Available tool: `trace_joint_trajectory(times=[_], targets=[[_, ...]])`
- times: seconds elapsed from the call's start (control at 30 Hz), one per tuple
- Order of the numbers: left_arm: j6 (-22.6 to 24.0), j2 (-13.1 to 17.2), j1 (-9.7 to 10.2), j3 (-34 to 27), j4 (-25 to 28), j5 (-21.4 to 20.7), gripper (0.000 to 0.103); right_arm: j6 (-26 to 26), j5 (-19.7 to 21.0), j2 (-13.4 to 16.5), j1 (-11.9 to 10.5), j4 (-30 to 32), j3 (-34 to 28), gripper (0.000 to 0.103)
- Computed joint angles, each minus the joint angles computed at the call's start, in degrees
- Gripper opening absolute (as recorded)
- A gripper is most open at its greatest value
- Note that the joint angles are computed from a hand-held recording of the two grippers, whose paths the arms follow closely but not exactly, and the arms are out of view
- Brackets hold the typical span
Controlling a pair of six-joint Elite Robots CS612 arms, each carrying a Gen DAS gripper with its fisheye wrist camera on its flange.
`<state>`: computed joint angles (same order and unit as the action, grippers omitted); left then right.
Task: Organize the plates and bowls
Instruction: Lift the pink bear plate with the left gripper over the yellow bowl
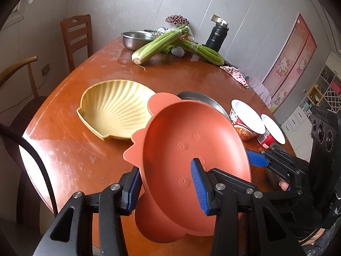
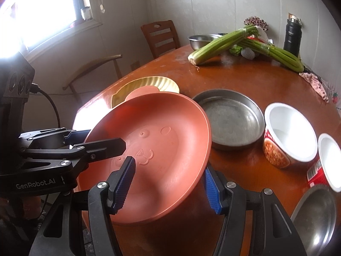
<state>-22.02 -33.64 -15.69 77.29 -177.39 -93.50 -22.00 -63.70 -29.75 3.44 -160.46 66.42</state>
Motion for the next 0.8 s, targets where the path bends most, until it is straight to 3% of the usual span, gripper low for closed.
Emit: trace_joint_trajectory(times=[0.53,0.8], targets=[[1.1,0.2,1.44,-2.5,1.3,3.4,0.044,-0.8,0.4,2.0,1.8,1.9,-5.9,0.064],[1.3,0.4,2.52,-4.5,2.2,3.2,0.044,-0.8,0.8,3.5,2.4,3.5,-10.0,0.064]])
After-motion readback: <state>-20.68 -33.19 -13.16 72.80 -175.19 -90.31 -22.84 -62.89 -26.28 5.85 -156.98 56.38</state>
